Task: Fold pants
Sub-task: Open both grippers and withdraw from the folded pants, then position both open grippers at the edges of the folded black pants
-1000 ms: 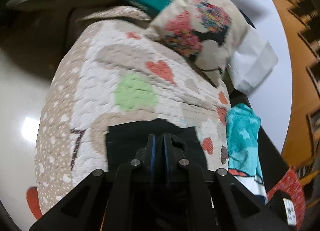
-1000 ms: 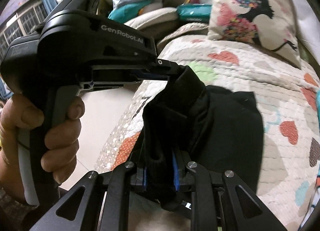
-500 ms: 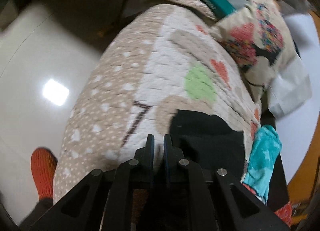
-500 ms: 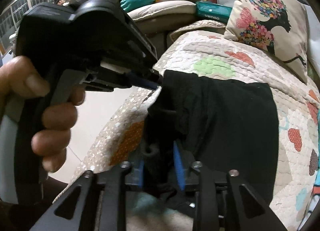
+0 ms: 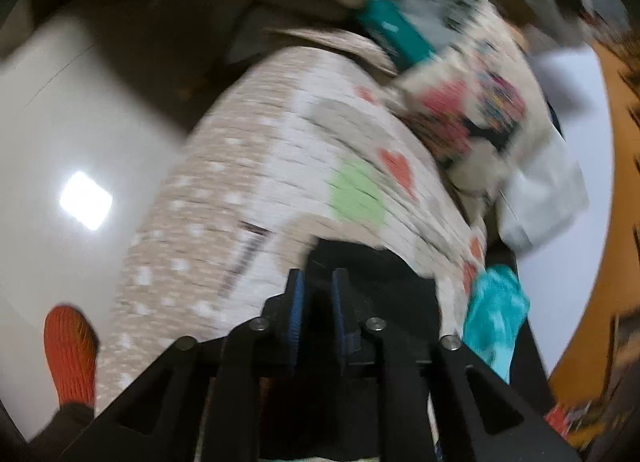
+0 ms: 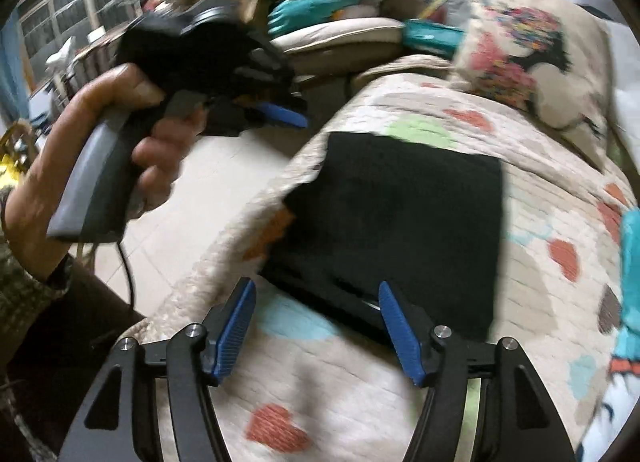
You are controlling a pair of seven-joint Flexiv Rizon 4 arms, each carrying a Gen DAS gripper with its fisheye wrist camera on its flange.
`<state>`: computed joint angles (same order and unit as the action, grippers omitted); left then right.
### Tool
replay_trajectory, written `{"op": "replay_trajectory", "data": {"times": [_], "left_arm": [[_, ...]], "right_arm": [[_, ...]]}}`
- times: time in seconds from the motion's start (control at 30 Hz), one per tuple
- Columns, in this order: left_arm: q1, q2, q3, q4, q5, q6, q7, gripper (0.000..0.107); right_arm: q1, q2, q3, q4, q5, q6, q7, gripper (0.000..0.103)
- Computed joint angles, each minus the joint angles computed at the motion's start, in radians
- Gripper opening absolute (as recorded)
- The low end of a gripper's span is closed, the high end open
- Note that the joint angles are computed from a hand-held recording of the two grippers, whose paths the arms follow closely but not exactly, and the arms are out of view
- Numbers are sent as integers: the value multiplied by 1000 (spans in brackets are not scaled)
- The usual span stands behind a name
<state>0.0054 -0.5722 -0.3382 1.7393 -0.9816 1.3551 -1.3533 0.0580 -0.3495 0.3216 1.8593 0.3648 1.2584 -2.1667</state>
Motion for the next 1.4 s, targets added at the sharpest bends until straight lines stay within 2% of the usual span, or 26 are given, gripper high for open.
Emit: {"op": "replay_trajectory", "data": {"times": [0.1,0.23,0.3,0.33,0.37,0.43,0.53,0.63,0.8,0.9,0.97,1.03,1.1,1.13,1.17,1.2,1.23,1.27,1.3,1.33,1.4], "left_arm": [[-60,-8,55,-26,127,-29,-24,24],[-145,-16,179,-46,339,-90,-163,26],[-133,-21,172,-36,360,-127,-206,29],[-118,-20,157,-22,353,-126,-217,33],[-112,-19,153,-9,351,-122,-237,46],[-98,-15,146,14,346,-115,-269,57],[-49,-7,82,53,288,-78,-240,57],[-80,19,135,80,332,-26,-290,57],[-103,65,178,134,404,58,-363,57],[-159,76,256,125,506,81,-430,57],[-210,72,326,95,597,79,-477,57],[-269,60,408,48,691,61,-535,57],[-296,55,447,21,754,52,-575,57],[-298,58,453,17,775,48,-588,57],[-306,56,466,5,800,39,-606,57],[-314,56,477,-4,824,30,-627,58],[-330,54,501,-17,855,15,-653,60],[-345,52,524,-30,887,2,-681,63],[-362,50,547,-43,918,-10,-711,63],[-366,49,554,-50,940,-17,-730,64],[-379,47,576,-71,990,-45,-768,64]], "right_arm": [[-34,1,-18,-22,47,26,43,69],[-84,-38,-26,-108,109,-20,133,69],[-94,-65,-30,-142,122,-49,162,69],[-90,-78,-39,-150,113,-58,182,69],[-87,-88,-47,-153,104,-65,200,69],[-86,-114,-55,-158,87,-86,232,69],[-120,-130,-30,-155,111,-99,226,71],[-135,-128,-23,-155,120,-100,214,72],[-149,-115,-14,-153,140,-79,187,72],[-151,-104,-14,-147,145,-51,173,72],[-144,-86,-13,-137,143,10,151,72],[-115,-59,-21,-101,117,151,124,72],[-56,-39,-59,-53,56,336,137,84],[-46,-38,-60,-46,40,409,131,99],[-50,-45,-45,-52,27,475,117,103],[-60,-57,-30,-66,8,506,111,103],[-60,-63,-34,-80,-16,491,121,103],[-51,-67,-54,-102,-46,434,142,103],[-50,-77,-71,-147,-81,311,184,103],[-71,-92,-55,-185,-97,228,207,103],[-141,-137,16,-285,-83,35,229,102]]}}
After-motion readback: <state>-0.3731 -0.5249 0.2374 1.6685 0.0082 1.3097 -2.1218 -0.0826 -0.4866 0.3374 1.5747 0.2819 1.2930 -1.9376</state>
